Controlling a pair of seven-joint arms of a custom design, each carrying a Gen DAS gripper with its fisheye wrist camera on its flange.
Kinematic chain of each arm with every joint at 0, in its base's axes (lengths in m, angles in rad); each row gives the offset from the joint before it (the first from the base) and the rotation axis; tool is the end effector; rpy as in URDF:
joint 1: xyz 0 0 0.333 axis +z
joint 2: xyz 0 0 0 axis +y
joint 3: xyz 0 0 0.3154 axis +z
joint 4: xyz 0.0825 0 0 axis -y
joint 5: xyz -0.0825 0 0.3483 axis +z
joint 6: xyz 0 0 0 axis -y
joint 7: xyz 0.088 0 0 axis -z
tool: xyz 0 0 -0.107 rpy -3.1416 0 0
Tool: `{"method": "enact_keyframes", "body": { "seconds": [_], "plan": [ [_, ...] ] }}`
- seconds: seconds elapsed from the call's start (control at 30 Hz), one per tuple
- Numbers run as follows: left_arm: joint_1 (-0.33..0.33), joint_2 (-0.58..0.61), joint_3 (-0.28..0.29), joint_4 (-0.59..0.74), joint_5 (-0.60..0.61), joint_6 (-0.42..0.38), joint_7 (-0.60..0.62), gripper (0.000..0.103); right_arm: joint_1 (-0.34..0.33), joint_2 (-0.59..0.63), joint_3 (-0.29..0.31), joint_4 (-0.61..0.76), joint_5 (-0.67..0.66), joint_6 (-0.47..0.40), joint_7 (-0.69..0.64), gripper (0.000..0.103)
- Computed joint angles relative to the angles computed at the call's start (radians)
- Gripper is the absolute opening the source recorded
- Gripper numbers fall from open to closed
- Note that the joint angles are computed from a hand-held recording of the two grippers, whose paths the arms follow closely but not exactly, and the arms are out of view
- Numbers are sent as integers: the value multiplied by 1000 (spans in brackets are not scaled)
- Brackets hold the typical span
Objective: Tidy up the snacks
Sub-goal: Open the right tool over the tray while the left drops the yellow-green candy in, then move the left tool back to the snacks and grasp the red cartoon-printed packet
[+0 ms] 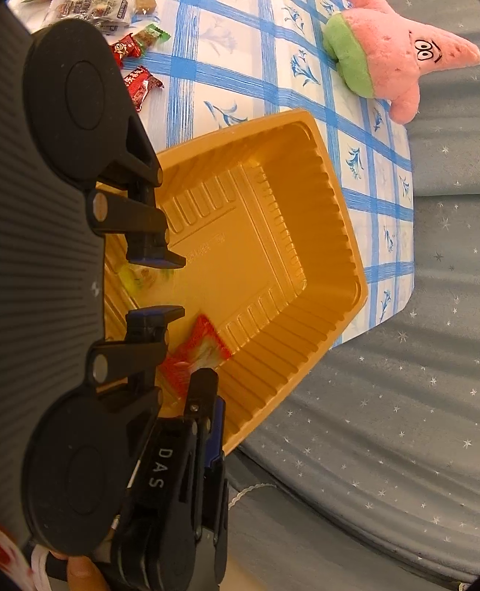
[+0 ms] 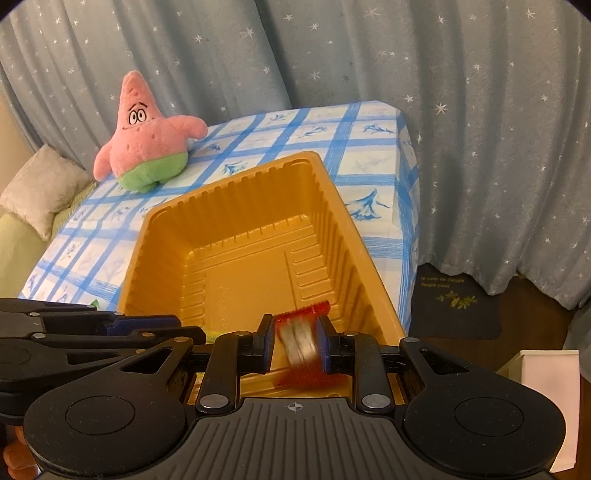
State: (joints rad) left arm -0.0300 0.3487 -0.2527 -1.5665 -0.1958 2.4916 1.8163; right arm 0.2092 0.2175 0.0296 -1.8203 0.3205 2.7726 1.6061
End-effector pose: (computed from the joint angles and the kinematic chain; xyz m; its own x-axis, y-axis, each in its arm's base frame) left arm 0.6518 -0.1608 0.5255 -0.3943 -0.9095 0.1316 -0.7789 0.2547 -0.5731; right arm 0.6184 0.1348 0.5176 0.0584 -0.9492 -0.3093 -0.7730 0.1531 -0.6157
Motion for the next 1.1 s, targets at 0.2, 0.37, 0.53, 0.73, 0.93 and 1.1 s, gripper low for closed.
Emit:
{"method": "enact_keyframes", "body": {
  "seconds": [0.2, 0.37, 0.53, 0.73, 0.93, 1.1],
  "plan": [
    [18, -39, -4, -45, -34, 24, 20, 19, -1, -27, 5, -27, 21, 8, -1, 26],
    [38, -108, -2, -121, -98, 64, 62, 20, 1, -68, 13, -67, 52, 30, -9, 27],
    [46, -188, 26, -206, -152, 91, 87, 22, 11, -116, 17, -117, 65, 58, -5, 35],
    [42, -287, 79, -312, -178, 116, 84, 25, 26, -167, 28, -169, 90, 87, -20, 46],
    [35, -371, 131, -416, -151, 138, 49, 25, 48, -203, 42, -201, 145, 93, -71, 48],
    [27, -422, 165, -483, -133, 156, 46, 25, 72, -216, 52, -209, 200, 88, -121, 49]
  ]
}}
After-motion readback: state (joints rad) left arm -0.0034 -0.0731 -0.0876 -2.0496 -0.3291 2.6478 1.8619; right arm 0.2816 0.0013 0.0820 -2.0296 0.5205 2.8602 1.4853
